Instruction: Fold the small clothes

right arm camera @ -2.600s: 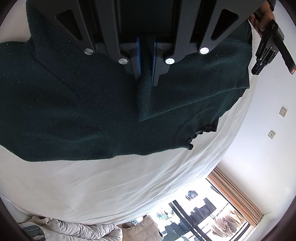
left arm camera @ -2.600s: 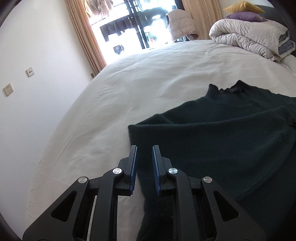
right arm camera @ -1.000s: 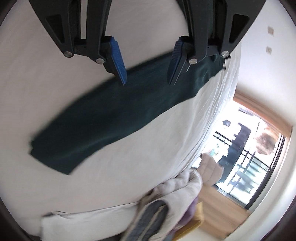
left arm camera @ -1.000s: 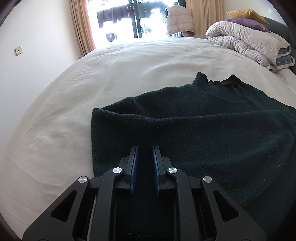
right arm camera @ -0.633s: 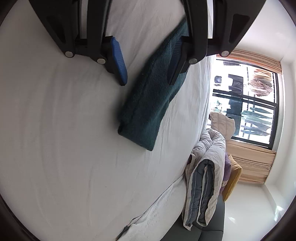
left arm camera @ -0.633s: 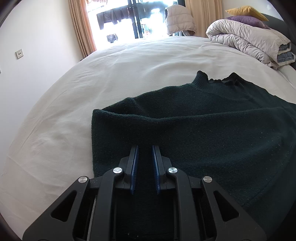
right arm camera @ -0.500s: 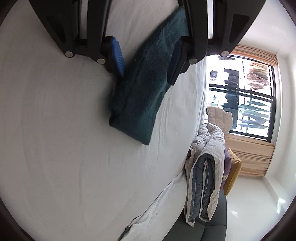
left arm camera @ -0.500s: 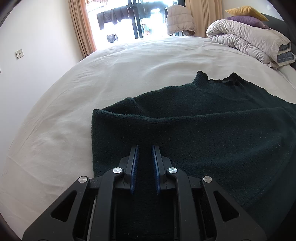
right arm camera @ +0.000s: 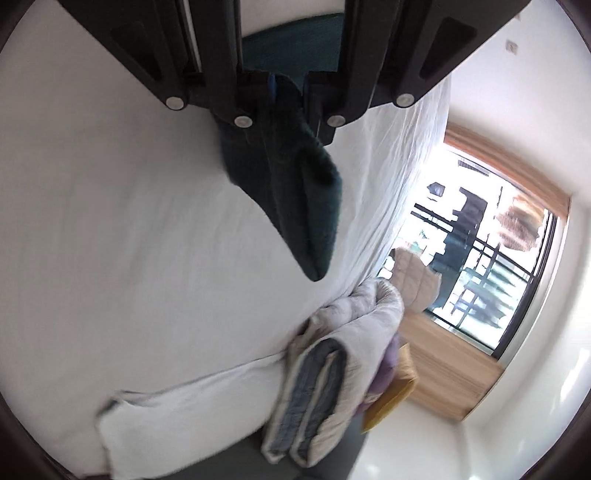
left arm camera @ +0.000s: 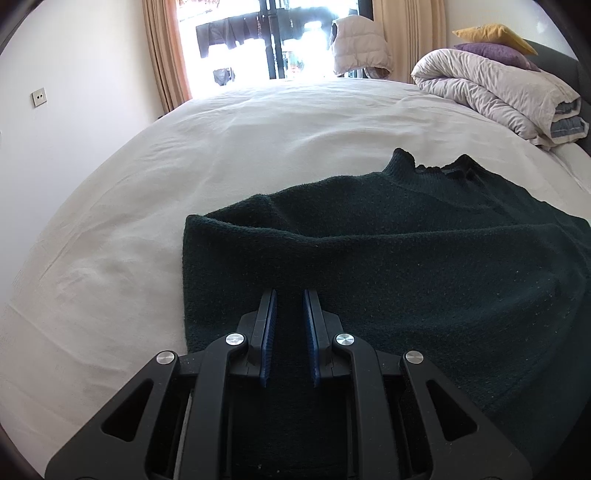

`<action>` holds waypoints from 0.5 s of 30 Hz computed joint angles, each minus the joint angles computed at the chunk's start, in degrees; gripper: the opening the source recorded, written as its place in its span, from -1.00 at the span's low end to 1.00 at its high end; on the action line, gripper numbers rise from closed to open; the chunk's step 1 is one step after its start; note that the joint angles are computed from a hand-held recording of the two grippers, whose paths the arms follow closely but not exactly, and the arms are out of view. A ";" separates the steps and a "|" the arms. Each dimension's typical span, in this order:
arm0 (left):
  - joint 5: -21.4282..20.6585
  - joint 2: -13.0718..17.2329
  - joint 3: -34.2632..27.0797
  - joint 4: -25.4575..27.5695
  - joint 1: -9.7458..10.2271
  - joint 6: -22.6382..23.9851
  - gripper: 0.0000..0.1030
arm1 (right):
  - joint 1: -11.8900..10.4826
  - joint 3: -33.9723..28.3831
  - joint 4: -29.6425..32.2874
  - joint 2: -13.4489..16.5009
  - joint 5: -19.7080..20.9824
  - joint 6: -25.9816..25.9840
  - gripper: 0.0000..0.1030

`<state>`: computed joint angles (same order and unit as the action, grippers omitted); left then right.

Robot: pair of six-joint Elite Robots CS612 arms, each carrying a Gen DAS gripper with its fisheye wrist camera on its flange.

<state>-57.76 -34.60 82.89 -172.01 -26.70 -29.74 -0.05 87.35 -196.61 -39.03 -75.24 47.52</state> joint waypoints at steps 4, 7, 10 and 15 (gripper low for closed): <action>-1.38 -0.03 0.41 -1.72 0.34 -0.65 -0.71 | 6.10 -5.72 6.04 -0.64 -0.01 -13.53 -0.76; -3.01 -0.07 0.88 -3.72 0.73 -1.42 -0.71 | 10.61 -10.47 9.88 0.07 -0.19 -20.92 -0.76; -5.33 -0.16 1.63 -6.49 1.25 -2.72 -0.71 | 14.88 -15.57 14.25 1.81 -1.25 -28.91 -0.76; -13.85 -0.08 3.77 -15.58 3.31 -7.48 -0.71 | 19.80 -22.34 22.42 6.01 0.86 -35.25 -0.76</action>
